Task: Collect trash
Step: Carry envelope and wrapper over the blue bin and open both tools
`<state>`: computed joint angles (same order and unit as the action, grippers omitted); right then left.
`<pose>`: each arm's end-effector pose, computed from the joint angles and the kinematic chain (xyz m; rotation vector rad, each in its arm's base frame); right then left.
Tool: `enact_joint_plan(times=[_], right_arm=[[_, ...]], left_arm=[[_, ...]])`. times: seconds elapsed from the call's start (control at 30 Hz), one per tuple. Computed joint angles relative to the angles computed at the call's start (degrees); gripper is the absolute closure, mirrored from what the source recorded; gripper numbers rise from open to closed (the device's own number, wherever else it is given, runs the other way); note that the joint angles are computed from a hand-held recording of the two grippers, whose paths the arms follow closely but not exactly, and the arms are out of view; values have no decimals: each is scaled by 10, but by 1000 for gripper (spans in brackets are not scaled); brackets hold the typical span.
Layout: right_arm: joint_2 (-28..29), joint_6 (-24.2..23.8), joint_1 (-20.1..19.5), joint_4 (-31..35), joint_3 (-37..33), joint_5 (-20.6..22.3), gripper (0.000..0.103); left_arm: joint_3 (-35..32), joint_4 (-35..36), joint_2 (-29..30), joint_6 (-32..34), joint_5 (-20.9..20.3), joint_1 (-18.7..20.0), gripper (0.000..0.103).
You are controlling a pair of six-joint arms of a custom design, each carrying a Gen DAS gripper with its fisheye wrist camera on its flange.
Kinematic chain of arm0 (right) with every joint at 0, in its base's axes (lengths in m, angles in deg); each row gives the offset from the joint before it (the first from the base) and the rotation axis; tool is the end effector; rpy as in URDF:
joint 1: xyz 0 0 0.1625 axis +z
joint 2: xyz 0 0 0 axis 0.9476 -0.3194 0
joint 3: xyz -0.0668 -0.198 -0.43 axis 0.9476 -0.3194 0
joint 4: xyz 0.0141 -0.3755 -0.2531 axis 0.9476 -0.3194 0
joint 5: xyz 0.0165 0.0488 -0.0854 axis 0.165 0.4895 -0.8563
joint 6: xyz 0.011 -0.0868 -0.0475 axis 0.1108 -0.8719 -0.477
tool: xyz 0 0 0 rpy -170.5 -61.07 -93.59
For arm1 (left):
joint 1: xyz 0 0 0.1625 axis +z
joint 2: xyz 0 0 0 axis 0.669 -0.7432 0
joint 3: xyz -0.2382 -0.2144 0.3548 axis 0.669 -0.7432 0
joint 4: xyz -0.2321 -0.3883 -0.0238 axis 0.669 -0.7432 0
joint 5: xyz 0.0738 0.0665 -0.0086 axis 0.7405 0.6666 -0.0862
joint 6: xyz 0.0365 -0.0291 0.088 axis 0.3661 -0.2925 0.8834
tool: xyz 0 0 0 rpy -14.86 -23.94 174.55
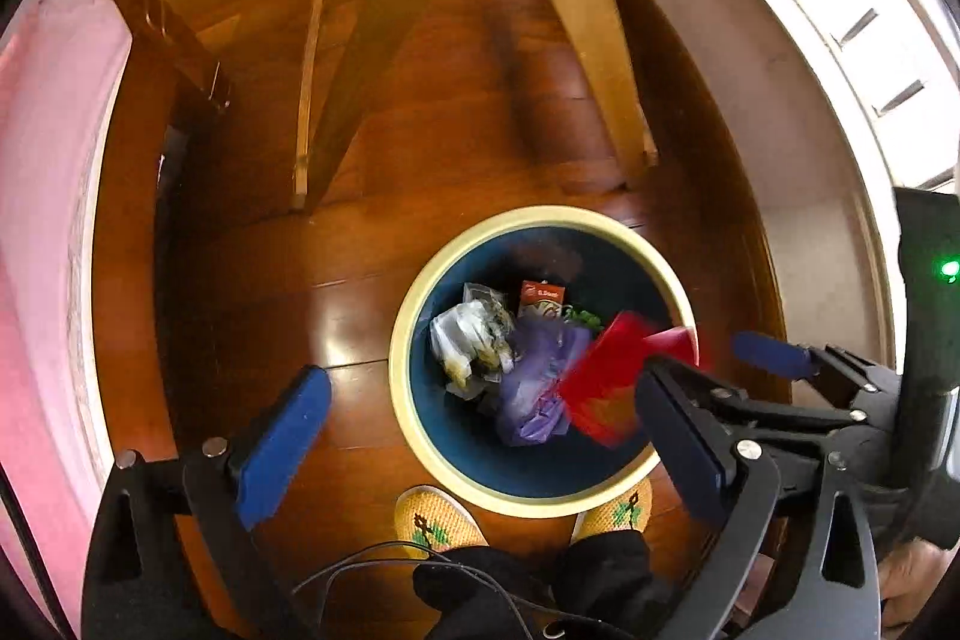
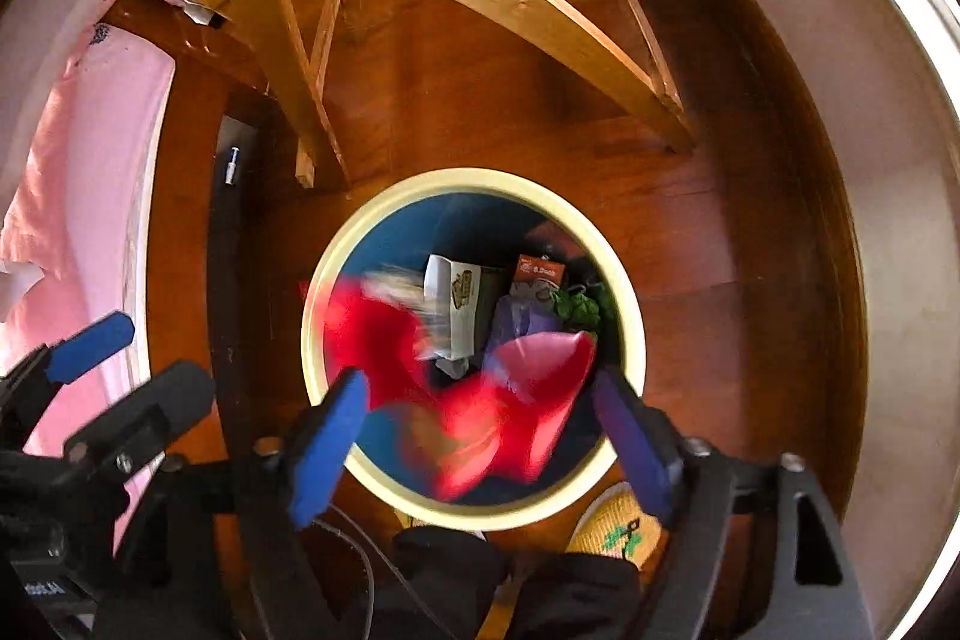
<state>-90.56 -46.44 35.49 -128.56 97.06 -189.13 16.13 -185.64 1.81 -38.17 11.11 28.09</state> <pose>0.3240 -0.7895 0.0014 -0.4380 -2.5948 0.3504 -0.0971 -0.8417 0.2613 0.5304 2.3991 0.0252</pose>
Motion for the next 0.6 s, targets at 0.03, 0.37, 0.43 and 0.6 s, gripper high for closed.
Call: enact_joint_plan(times=[0.03,0.37,0.43,0.6], right_arm=[[2,-5,-1,-6,-1,-1,22],[6,8,9,21,-12,-19,22],[5,16,13,28,-12,-22,22],[-4,46,21,45,-14,-29,22]], left_arm=[[3,-1,-1,2,2,1,3],[7,12,-8,-1,12,-7,3],[3,21,-9,2,11,-8,3],[-5,41,-16,-3,6,-15,3]])
